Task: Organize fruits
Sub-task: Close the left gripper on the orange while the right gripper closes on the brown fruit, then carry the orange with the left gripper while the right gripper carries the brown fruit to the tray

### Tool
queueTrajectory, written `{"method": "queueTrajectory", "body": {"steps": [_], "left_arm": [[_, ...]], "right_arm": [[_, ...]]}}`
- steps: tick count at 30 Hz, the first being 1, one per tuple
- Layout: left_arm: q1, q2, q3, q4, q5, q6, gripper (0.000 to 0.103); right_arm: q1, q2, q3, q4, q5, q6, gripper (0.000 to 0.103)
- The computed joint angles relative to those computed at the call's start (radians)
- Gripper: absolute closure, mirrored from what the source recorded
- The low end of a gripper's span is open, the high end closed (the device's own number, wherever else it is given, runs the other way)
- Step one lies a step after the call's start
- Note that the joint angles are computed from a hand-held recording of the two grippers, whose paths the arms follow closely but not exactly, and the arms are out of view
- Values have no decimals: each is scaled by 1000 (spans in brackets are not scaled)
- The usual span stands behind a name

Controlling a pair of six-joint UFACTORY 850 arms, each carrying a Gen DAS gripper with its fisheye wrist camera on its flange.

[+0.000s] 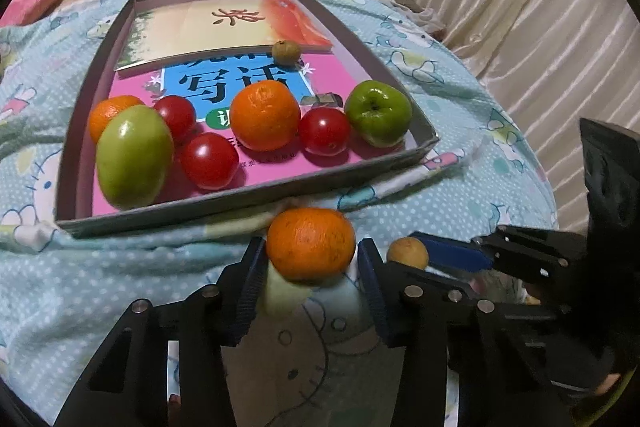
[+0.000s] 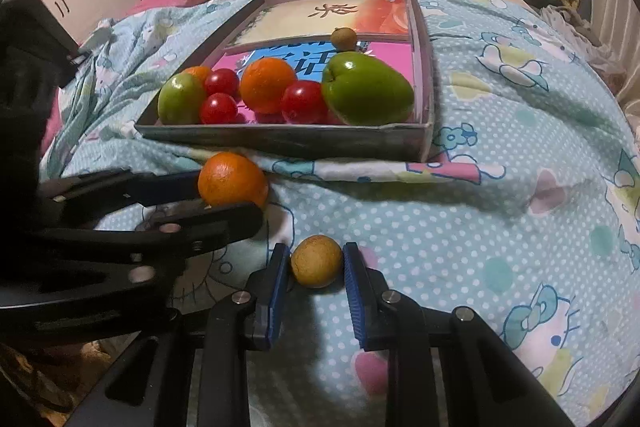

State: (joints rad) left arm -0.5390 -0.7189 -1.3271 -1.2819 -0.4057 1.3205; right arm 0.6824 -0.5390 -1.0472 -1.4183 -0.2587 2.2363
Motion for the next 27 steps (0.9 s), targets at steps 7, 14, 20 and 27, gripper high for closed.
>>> {"method": "queueTrajectory", "body": {"steps": [7,14,20,27], "left_arm": [[3,-4,-7,-34,-8,31,61],[32,70,67,-168,-10,174,61],[58,132,120,-357,11,371,61],[100,150,126,-492,35,475,61]], "right_arm": [[3,14,16,-80,-9,93,76],[18,58,66,-362,-58,372,75],[43,90,91,-498,-146,485,75],[47,105,96,-563,-210,521,75]]}}
